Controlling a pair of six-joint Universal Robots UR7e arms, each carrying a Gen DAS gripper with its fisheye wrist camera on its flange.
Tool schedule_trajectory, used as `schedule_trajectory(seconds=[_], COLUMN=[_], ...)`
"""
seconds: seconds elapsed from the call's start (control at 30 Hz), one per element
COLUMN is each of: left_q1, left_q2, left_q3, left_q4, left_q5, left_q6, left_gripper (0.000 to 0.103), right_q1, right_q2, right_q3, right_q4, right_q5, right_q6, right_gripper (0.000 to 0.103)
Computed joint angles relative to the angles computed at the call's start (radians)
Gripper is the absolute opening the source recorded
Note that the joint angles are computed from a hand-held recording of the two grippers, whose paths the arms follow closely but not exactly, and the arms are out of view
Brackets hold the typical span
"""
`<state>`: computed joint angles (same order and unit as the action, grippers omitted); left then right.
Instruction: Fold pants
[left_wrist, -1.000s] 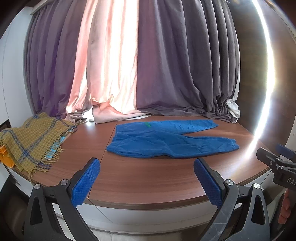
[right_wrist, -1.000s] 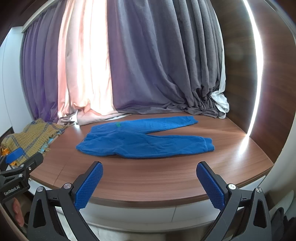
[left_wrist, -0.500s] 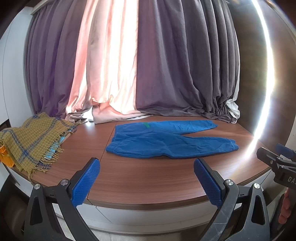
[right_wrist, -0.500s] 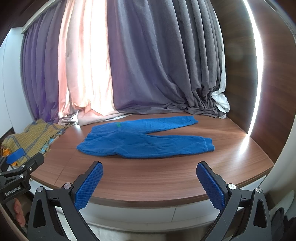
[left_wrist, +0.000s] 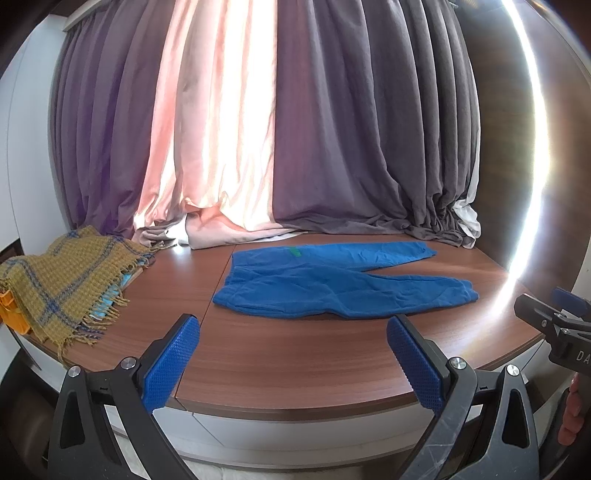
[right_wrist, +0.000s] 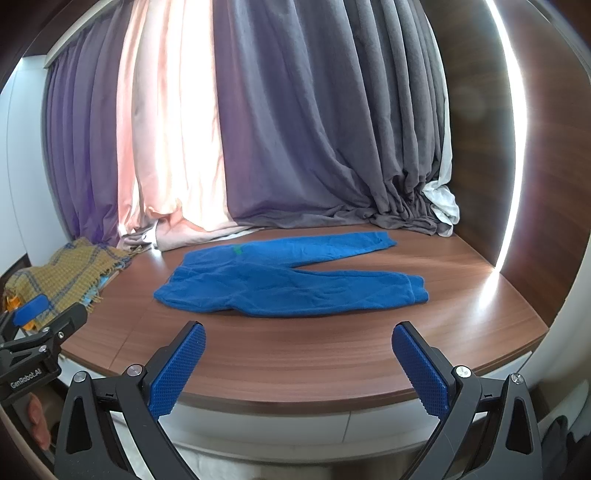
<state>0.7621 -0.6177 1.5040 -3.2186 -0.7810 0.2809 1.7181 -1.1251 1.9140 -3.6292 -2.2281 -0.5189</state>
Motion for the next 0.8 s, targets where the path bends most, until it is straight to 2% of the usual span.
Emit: schedule_trajectory(seconds=[0.8], left_q1=[0.001], left_q2=[0.004], left_q3=[0.002], left_q4=[-0.024], left_q5=[-0.013], left_q6=[0.012], left_gripper=[0.103], right_q1=[-0.005], right_q2=[-0.01], right_q3=[0.004], right_q4=[0.017], right_q5=[0.016], right_q6=[0.0], right_gripper=[0.102])
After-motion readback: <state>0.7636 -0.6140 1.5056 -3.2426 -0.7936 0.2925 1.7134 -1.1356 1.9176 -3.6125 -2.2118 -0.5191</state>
